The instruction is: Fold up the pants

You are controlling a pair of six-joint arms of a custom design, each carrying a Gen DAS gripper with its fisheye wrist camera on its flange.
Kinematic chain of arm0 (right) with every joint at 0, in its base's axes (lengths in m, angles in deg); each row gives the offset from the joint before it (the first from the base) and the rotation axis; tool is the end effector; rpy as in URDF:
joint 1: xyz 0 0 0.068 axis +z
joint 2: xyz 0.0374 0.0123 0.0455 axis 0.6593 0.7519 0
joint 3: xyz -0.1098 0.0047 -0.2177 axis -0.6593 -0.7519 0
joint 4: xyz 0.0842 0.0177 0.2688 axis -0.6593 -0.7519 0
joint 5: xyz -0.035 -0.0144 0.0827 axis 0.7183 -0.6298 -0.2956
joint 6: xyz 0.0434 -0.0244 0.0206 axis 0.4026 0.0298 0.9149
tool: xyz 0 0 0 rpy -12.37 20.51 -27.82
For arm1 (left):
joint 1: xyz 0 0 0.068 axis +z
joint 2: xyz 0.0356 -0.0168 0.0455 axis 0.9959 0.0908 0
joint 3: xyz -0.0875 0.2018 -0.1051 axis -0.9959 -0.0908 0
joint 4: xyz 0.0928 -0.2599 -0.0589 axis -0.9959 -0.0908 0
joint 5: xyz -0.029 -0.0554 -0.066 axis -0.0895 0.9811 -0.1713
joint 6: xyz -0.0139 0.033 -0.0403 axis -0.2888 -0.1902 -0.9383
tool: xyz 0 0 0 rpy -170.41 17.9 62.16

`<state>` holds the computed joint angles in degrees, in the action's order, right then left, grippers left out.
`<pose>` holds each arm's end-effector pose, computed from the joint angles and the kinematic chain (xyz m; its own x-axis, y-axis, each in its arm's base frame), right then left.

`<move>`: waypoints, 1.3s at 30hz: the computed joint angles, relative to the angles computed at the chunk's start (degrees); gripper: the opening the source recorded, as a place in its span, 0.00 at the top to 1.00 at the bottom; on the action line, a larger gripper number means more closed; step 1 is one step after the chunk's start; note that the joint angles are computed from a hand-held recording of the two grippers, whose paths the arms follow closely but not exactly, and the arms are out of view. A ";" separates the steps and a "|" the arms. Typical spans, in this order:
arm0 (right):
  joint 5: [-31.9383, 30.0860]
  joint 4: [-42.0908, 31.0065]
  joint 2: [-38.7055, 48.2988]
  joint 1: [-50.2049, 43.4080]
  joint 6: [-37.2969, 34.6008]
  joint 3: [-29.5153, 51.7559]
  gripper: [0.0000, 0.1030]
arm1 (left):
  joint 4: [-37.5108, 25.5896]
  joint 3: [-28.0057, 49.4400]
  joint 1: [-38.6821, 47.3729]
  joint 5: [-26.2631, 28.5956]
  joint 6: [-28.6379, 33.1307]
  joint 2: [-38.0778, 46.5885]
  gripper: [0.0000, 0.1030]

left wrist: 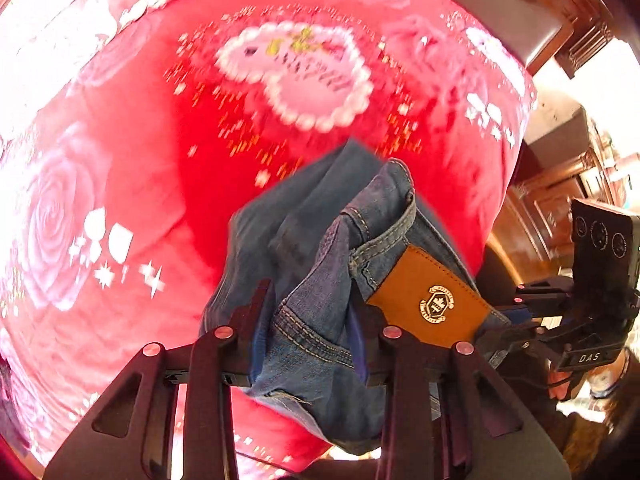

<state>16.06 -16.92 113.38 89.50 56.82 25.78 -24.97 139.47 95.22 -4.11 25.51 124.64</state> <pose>0.1450 0.1631 0.1806 -0.8271 0.4839 -0.2859 0.0707 0.5942 0.8012 0.3212 0.0506 0.2480 -0.6644 0.7205 -0.1987 0.7464 0.6532 -0.1272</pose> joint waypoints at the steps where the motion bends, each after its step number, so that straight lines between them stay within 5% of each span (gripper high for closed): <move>1: 0.49 -2.37 -3.03 -1.28 0.05 -1.21 0.84 | 1.85 -0.62 -2.05 -0.21 -2.22 0.30 0.69; 4: -0.40 -6.98 -9.48 -5.74 2.41 -6.29 0.84 | 7.42 -2.67 -7.83 -2.18 -10.08 2.62 0.65; 8: -4.25 -7.53 -1.79 -9.67 2.26 -8.11 0.82 | 18.77 -8.99 -16.51 -11.87 -22.37 5.83 0.64; 10: -5.66 -6.68 -2.05 -10.03 2.75 -9.58 0.78 | 19.85 -9.31 -17.07 -12.38 -24.83 6.71 0.62; 15: -2.98 -14.74 -10.06 -11.52 -0.57 -8.78 0.71 | 5.52 5.11 -7.49 1.86 -24.48 8.95 0.61; 17: -2.82 -16.12 -10.99 -16.17 -4.73 -6.18 0.63 | 0.79 11.69 -1.49 8.57 -24.06 10.29 0.52; 19: -7.13 -10.04 -3.98 -20.63 -9.08 -4.04 0.49 | 1.74 11.72 3.88 10.72 -24.97 8.76 0.29; 23: -11.93 -0.13 18.97 -22.77 -18.10 6.41 0.46 | 2.97 5.39 13.37 9.65 -23.54 8.63 0.29; 29: -5.07 -5.45 39.56 -19.26 -27.93 23.17 0.46 | 1.28 -0.03 21.15 8.96 -25.99 15.59 0.29; 30: -6.29 -5.46 41.76 -19.30 -29.48 24.54 0.52 | 2.51 -2.65 20.61 9.65 -27.16 14.26 0.29; 31: -7.11 -6.55 43.45 -19.17 -31.23 26.02 0.73 | 3.26 -3.62 19.91 9.74 -28.02 13.65 0.32; 32: -7.25 -8.04 43.35 -18.72 -32.66 26.75 0.82 | 3.42 -3.98 18.91 9.59 -28.81 12.80 0.39; 33: -7.05 -7.99 42.01 -18.46 -33.50 26.38 0.86 | 2.91 -4.15 17.90 10.15 -29.14 11.75 0.57; 35: -5.08 -8.37 36.28 -18.21 -33.70 23.99 0.89 | 7.03 -7.36 15.33 8.11 -31.98 8.42 0.59; 39: -3.51 -9.79 38.22 -19.60 -33.59 23.59 0.88 | 18.77 -14.41 11.87 3.23 -38.17 6.77 0.56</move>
